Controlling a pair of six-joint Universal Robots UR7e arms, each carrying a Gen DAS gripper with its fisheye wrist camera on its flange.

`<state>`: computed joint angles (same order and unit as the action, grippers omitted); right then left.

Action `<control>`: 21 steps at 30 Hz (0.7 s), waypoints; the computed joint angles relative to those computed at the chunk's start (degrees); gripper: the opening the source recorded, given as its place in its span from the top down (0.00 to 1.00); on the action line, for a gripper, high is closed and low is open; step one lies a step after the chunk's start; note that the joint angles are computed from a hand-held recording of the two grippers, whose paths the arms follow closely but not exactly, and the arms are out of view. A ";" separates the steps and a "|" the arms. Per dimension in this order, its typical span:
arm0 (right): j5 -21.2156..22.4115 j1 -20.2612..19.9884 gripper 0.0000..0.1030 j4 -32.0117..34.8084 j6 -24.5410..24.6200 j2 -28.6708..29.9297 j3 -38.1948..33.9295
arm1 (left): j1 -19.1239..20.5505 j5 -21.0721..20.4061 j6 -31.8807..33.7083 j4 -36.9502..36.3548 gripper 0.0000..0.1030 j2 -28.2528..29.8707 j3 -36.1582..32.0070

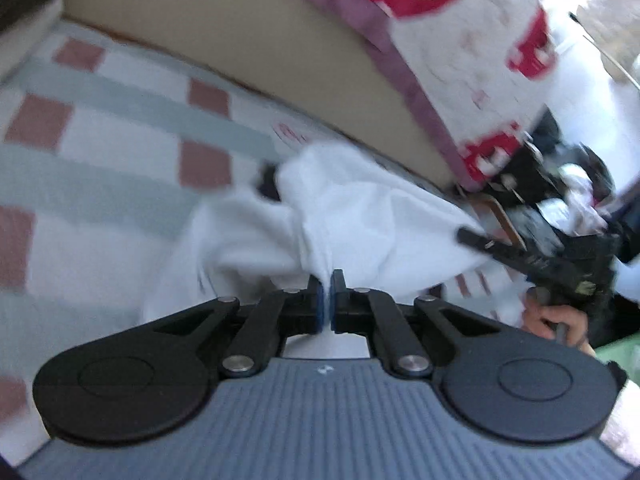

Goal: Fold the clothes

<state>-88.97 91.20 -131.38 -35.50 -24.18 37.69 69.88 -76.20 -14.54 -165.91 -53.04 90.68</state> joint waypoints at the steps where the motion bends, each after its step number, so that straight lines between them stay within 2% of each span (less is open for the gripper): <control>1: -3.51 -0.15 0.93 0.42 -0.35 -2.48 3.58 | -0.24 -1.47 -1.30 0.60 0.97 -0.96 1.93; 3: -11.12 -0.48 0.93 1.36 0.31 -5.73 8.69 | 0.00 -3.63 -4.61 2.38 0.97 -1.78 4.62; 5: -18.30 -0.75 0.93 1.43 1.63 -7.16 11.82 | 0.12 -3.32 -6.22 5.81 0.97 -1.43 4.65; 8: -31.60 0.37 0.95 5.72 6.13 -3.45 7.05 | 0.09 -1.36 -7.72 11.44 0.97 -0.23 3.23; 10: -41.98 1.91 0.92 8.60 12.17 1.69 -0.16 | -0.12 0.45 -8.30 13.60 0.97 0.47 2.01; 11: -44.56 2.75 0.89 7.86 12.59 2.92 -1.83 | -0.03 0.37 -8.19 14.19 0.97 0.72 1.61; 12: -45.60 3.32 0.86 5.25 10.85 3.49 -2.32 | 0.23 -0.51 -7.57 14.91 0.97 1.06 1.10; 13: -46.56 3.88 0.85 2.65 9.02 4.17 -3.01 | 0.53 -1.44 -6.89 16.07 0.97 1.51 0.39; 14: -45.12 4.49 0.83 0.45 7.02 3.78 -2.46 | 0.91 -2.14 -5.95 17.29 0.97 1.67 0.01; 15: -42.90 5.05 0.80 -1.49 5.09 3.12 -1.67 | 1.05 -2.21 -4.90 18.31 0.96 1.73 -0.22; 17: -36.09 5.80 0.66 -1.95 4.02 1.23 0.12 | 0.71 -1.35 -2.92 20.28 0.96 2.06 -0.98; 18: -32.28 6.06 0.56 -1.16 3.93 0.53 0.46 | 0.42 -0.60 -1.81 21.77 0.91 2.08 -1.42; 19: -28.47 6.31 0.49 -0.34 3.79 -0.03 0.64 | -0.02 0.82 -0.76 23.67 0.83 2.10 -1.99; 21: -23.38 6.87 0.44 2.73 4.04 0.23 -0.41 | -1.07 4.77 1.29 24.18 0.75 1.93 -1.48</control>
